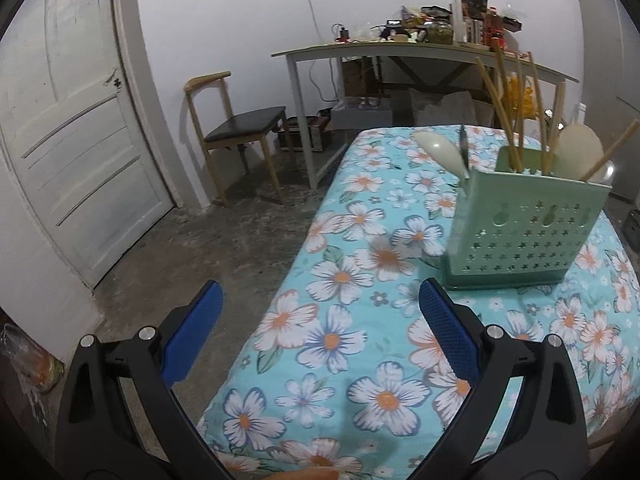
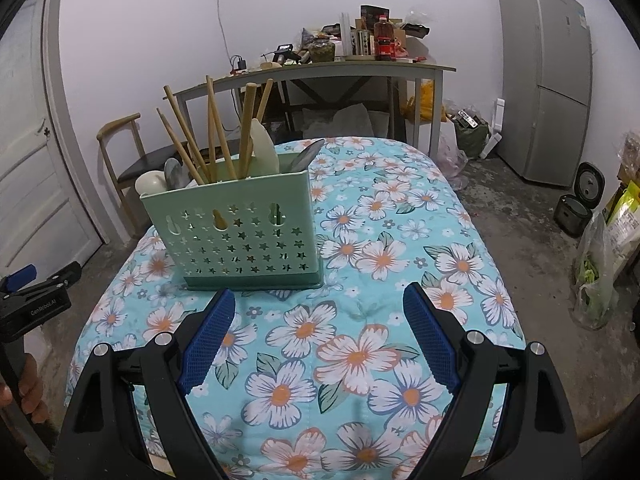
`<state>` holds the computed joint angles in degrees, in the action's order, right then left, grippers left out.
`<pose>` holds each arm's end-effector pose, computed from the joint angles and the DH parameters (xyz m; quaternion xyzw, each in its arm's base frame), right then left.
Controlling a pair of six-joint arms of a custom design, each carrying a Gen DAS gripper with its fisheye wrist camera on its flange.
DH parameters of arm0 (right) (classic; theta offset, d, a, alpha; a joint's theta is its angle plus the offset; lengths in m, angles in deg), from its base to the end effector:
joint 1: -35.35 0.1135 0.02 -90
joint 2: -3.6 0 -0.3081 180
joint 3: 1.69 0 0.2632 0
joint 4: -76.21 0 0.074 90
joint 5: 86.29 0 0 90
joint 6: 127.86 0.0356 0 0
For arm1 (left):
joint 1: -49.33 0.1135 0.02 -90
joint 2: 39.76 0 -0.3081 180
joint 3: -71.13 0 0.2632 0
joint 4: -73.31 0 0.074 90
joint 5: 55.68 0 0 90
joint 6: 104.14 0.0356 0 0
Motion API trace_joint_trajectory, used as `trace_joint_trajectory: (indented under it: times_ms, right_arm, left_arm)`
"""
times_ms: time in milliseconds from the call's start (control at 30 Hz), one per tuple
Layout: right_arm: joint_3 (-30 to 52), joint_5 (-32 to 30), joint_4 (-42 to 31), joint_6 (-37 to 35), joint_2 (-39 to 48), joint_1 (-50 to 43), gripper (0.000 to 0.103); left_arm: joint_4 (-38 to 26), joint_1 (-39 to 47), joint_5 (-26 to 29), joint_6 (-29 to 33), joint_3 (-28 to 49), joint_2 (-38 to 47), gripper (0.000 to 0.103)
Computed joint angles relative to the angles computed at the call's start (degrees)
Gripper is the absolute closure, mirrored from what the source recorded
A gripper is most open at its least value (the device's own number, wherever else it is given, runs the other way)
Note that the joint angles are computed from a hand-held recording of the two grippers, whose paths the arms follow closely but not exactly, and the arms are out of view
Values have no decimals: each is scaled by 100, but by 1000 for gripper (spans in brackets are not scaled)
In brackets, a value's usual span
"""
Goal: Organize utensils
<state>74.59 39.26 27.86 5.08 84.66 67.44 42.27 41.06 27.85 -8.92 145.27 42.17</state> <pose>0.2619 0.1398 0.3136 0.1815 0.8902 -0.0463 0.4152 0.3199 -0.0424 0.3143 0.0816 0.8971 0.0394 0.4324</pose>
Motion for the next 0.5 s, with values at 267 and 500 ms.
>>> trace_joint_trajectory:
  times_ms: [267, 500]
  right_arm:
    - [27, 22, 27, -33, 36, 37, 19]
    - [23, 35, 74, -72, 73, 72, 19]
  left_arm:
    - [-38, 93, -64, 39, -63, -42, 8]
    - [-90, 128, -92, 46, -115, -56, 8]
